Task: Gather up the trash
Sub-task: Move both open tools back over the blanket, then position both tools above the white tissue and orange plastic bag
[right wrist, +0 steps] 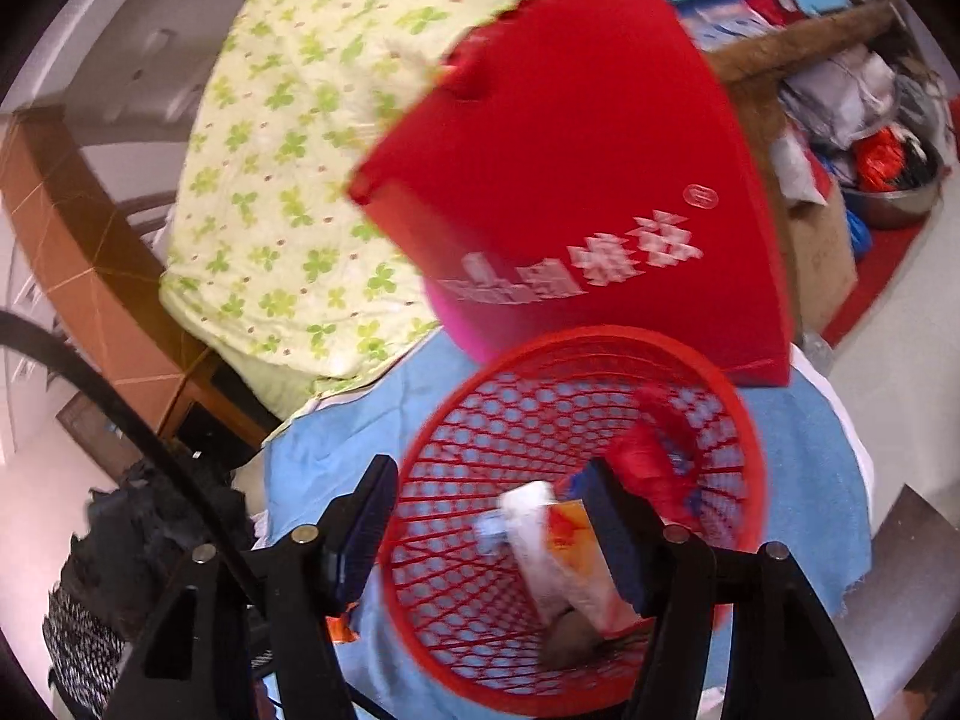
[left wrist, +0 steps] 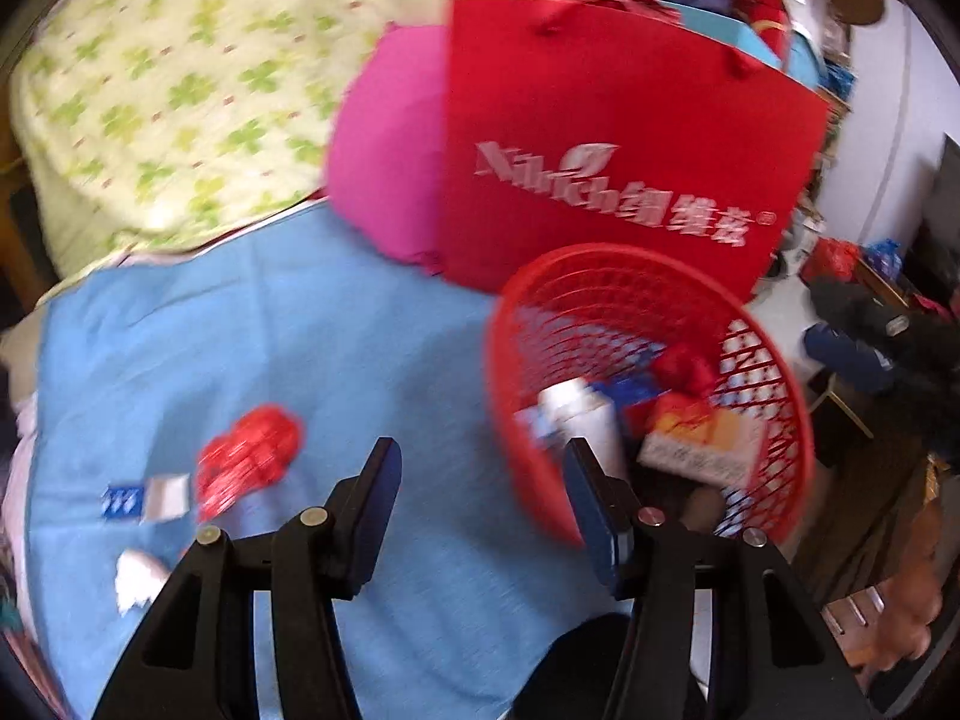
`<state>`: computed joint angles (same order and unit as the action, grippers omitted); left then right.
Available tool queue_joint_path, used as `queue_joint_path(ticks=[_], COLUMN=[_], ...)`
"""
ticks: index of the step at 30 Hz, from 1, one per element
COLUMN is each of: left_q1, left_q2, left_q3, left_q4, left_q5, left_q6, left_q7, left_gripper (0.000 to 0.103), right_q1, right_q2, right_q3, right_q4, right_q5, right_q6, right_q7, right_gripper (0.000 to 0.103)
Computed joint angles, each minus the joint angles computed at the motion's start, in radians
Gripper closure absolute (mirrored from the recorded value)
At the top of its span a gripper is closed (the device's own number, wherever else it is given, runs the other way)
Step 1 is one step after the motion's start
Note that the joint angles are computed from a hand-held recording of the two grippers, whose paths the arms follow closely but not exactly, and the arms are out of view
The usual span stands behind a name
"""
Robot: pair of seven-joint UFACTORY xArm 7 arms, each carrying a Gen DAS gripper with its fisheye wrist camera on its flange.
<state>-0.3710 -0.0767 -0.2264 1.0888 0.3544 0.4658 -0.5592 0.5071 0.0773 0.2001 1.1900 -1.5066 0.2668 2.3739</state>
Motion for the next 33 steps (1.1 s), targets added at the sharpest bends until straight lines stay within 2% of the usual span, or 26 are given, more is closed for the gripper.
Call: queue_joint_path(ticks=[3,7,10,15,19,22,25,28,32,33], left_q1=[0.032,0.118,0.191,0.316,0.405,0.455,0.496,0.500,0.562,0.630], left_q2=[-0.087,-0.223,-0.313,-0.423,-0.446,-0.421,-0.368,-0.318,-0.253,-0.261], left_q3=[0.016,0.009,0.018,0.043,0.054,0.051,0.022,0.018,-0.052,-0.117], left_q4=[-0.085,-0.218,-0.319,-0.470,-0.568,-0.622,-0.651,-0.666,-0.675,-0.683], left_q5=[0.010,0.067,0.075,0.065,0.064,0.065,0.088,0.091,0.181,0.262], left_q6=[0.012,0.014,0.007,0.013,-0.021,-0.079,-0.145,-0.196,-0.269,-0.300], left_q7=[-0.032,-0.086,-0.109,-0.120,-0.127,-0.141,-0.172,-0.176,-0.255,-0.332], left_gripper=[0.046,0.045,0.039,0.038,0.039,0.038,0.038,0.038,0.036,0.034], right_q1=[0.033,0.105,0.155,0.206,0.235,0.296,0.374,0.426,0.425,0.421], right_q2=[0.039,0.137,0.228,0.411,0.607,0.766,0.904,1.014,1.038,1.033], right_q3=[0.018,0.023,0.031,0.074,0.146,0.155,0.096,0.031,-0.024,-0.033], right_q4=[0.075,0.219,0.337,0.550,0.769,0.966,1.139,1.271,1.236,1.214], right_q5=[0.011,0.092,0.198,0.409,0.593,0.689,0.727,0.762,0.816,0.830], right_q6=[0.026,0.047,0.061,0.099,0.176,0.316,0.453,0.565,0.566,0.551], right_q7=[-0.070,-0.252,-0.435,-0.748,-1.033,-1.203,-1.301,-1.362,-1.351,-1.348], right_gripper=[0.036,0.036,0.036,0.036,0.036,0.035,0.036,0.036,0.036,0.036])
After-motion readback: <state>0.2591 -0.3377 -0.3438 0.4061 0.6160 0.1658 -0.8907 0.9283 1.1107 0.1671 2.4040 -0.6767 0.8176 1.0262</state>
